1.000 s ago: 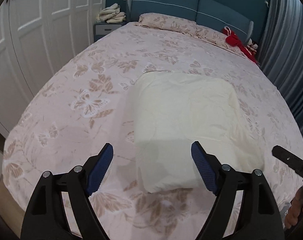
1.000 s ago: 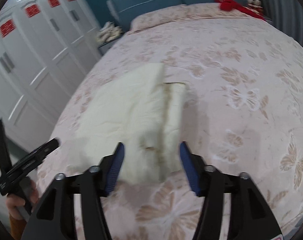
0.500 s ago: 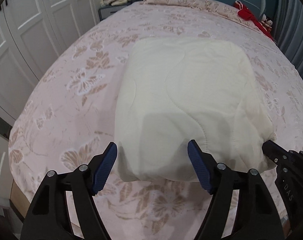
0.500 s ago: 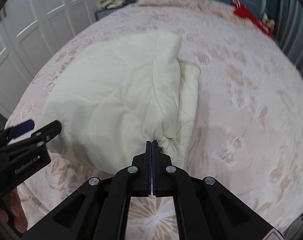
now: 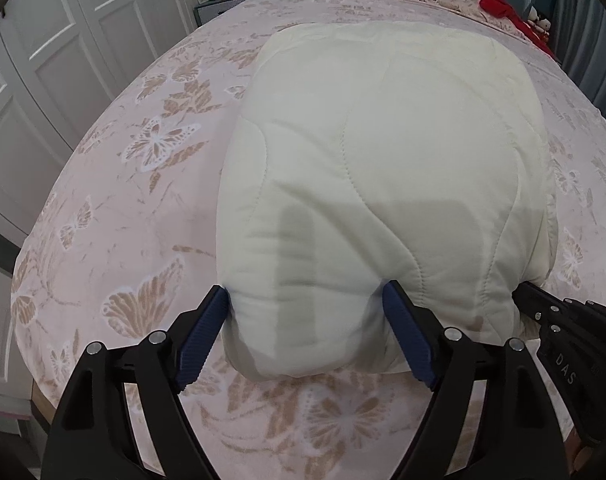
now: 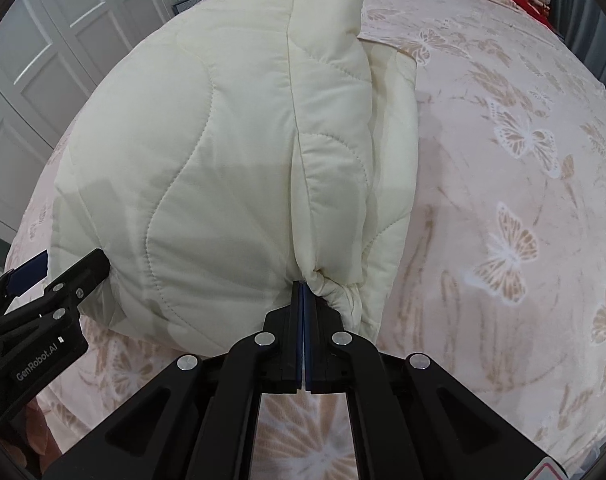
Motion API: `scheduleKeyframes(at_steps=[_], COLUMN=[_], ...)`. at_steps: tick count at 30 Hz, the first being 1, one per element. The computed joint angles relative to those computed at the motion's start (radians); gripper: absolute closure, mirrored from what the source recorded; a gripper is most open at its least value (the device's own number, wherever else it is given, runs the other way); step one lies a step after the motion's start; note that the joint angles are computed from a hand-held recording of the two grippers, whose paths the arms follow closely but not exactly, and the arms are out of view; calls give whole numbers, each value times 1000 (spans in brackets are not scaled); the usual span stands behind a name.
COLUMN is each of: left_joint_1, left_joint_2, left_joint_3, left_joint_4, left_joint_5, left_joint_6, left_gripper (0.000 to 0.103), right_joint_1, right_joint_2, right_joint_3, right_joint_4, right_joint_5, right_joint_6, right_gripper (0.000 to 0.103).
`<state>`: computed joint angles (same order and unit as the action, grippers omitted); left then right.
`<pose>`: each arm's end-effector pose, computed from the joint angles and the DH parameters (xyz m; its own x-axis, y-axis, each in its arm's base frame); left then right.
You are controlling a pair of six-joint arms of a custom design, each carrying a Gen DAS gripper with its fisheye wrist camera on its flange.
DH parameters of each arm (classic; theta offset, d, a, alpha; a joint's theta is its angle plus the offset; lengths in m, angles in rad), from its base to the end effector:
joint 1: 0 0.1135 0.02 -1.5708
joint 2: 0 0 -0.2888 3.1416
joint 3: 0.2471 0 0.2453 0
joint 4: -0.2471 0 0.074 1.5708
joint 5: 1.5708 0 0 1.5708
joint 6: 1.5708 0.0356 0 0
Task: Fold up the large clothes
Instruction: 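Pinch the bundle end with the right tool while the left tool presses it flat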
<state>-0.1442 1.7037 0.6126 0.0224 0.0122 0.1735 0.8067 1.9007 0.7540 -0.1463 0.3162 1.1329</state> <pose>0.2711 -0.0398 0.1204 -0.8286 0.2948 -0.4759 0.2970 0.9521 0.0725 0.2126 0.2058 0.0909 -0.8502 0.3569 -0.3871 0.3366 0.9338 0.1216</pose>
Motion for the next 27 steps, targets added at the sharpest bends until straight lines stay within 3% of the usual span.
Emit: scheduleKeyframes(at_steps=[7, 19, 26, 27], left_joint_1=[10, -16, -3, -4], left_joint_2=[60, 94, -69, -107], left_joint_3=[27, 32, -11, -27], left_joint_4=[13, 47, -22, -30], left_joint_5=[15, -28, -18, -17], left_joint_6=[-22, -38, -40, -42], left_gripper=[18, 16, 19, 19], right_joint_1=[-23, -41, 40, 61], right_joint_2=[17, 34, -130, -155], right_joint_3=[-1, -14, -39, -39], right_joint_4=[31, 78, -28, -49], right_joint_5=[-13, -20, 54, 70], right_joint_6=[-15, -28, 65, 77], right_gripper=[103, 103, 103, 94])
